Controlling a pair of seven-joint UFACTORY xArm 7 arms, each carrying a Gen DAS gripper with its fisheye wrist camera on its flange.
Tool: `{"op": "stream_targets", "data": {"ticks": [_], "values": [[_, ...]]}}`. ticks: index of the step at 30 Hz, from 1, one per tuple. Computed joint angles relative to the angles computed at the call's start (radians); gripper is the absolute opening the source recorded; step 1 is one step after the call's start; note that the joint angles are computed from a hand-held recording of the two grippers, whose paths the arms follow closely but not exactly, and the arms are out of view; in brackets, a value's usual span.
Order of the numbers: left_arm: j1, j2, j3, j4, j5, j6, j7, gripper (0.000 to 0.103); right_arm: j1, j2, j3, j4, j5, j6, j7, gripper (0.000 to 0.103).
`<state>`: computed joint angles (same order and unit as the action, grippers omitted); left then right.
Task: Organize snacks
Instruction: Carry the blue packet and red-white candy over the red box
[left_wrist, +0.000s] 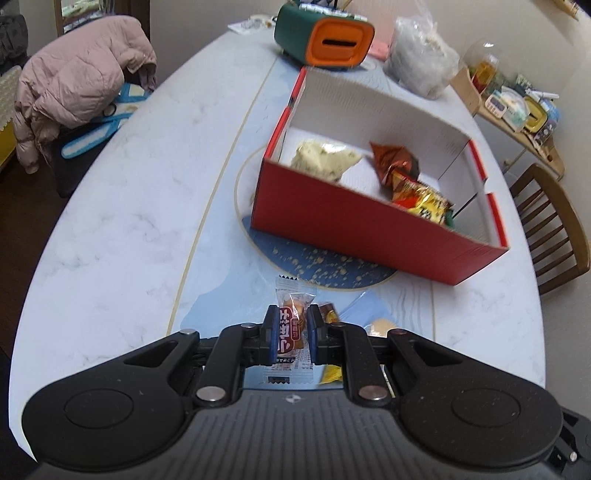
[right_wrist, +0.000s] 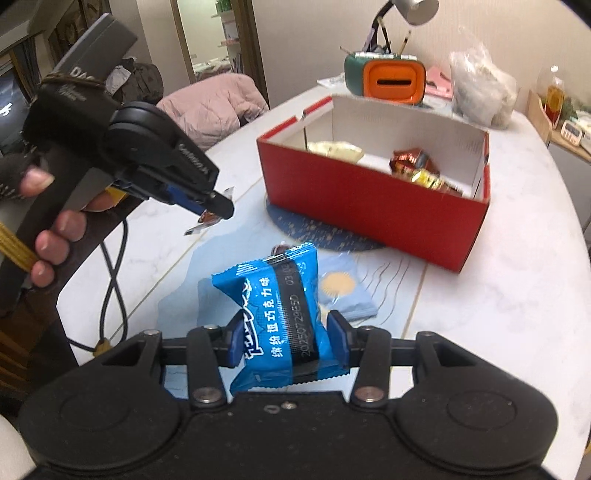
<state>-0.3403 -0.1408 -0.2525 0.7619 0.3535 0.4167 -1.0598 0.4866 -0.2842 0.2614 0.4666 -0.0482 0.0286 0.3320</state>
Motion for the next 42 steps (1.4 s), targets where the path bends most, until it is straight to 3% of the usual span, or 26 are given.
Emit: {"op": "stream_targets", "data": {"ticks": [10,16,21,28,38,42], "values": [[0.0,0.019,-0.022,0.107,0.101,0.047,-0.087,0.015,-0.065,-0.045,-0.02,0.032,-0.043,-0.002,-0.05,0.045],[-0.02,0.081,-0.002,0.224,0.129,0.085,-0.05,0.015,-0.09,0.011,-0.054,0.103,-0.035,-0.019,-0.102,0.045],[-0.043,0.172,0.034,0.347,0.139,0.1,0.013,0.015,-0.148,0.072,-0.038,0.173,-0.043,-0.017,-0.093,0.045],[-0.07,0.301,0.088,0.488,0.073,0.106,0.156,0.015,-0.226,0.179,-0.016,0.288,-0.131,0.01,-0.029,0.045],[-0.065,0.49,0.138,0.671,-0.109,0.189,0.375,0.015,-0.171,0.403,-0.106,0.529,-0.102,0.11,-0.067,0.045],[-0.061,0.558,0.152,0.742,-0.152,0.243,0.418,0.015,-0.129,0.484,-0.15,0.623,-0.162,0.164,-0.031,0.045]]}}
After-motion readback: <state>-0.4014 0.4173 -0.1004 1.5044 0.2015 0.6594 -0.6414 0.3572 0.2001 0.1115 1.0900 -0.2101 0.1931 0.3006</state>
